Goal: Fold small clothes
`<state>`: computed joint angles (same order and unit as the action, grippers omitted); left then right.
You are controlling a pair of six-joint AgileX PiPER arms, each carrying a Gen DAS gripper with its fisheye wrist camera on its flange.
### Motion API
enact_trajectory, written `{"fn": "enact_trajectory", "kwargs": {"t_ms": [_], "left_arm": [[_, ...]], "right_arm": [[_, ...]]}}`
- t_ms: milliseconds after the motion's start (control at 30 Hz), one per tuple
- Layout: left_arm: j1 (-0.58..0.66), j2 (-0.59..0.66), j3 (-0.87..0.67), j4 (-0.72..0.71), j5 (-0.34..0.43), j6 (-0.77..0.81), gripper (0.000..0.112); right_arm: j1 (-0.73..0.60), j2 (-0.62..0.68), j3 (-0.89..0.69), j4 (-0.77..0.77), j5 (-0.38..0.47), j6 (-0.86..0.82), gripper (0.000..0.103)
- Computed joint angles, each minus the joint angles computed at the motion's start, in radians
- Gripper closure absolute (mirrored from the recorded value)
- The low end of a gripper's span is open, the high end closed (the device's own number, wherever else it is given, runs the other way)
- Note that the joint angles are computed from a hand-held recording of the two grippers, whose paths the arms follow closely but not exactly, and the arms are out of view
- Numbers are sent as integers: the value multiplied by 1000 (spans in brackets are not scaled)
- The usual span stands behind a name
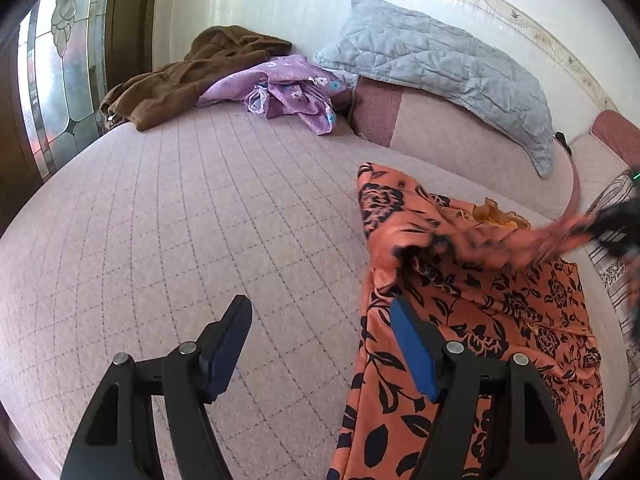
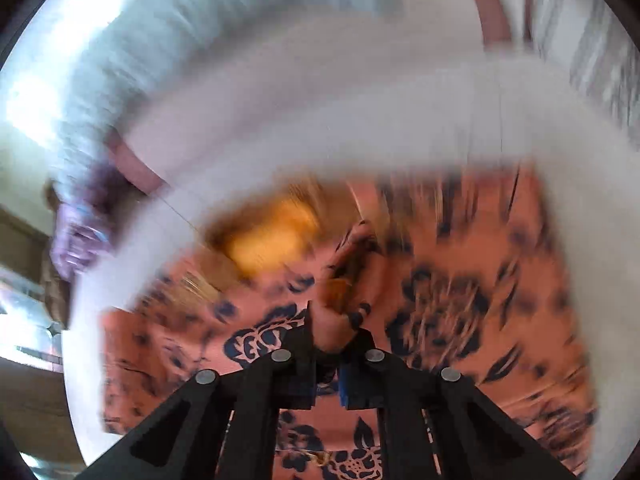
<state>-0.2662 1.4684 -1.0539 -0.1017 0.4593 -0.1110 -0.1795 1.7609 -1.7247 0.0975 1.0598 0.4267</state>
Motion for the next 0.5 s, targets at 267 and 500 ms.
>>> {"fn": "enact_trajectory", "kwargs": {"t_ms": [267, 500], "left_arm": [[-83, 119, -153, 92, 45, -89, 39], [-201, 302, -419, 197, 122, -114, 35]], "right_arm": [[-138, -195, 345, -10, -183, -100, 94], [-300, -198, 586, 373, -313, -448, 39]]}}
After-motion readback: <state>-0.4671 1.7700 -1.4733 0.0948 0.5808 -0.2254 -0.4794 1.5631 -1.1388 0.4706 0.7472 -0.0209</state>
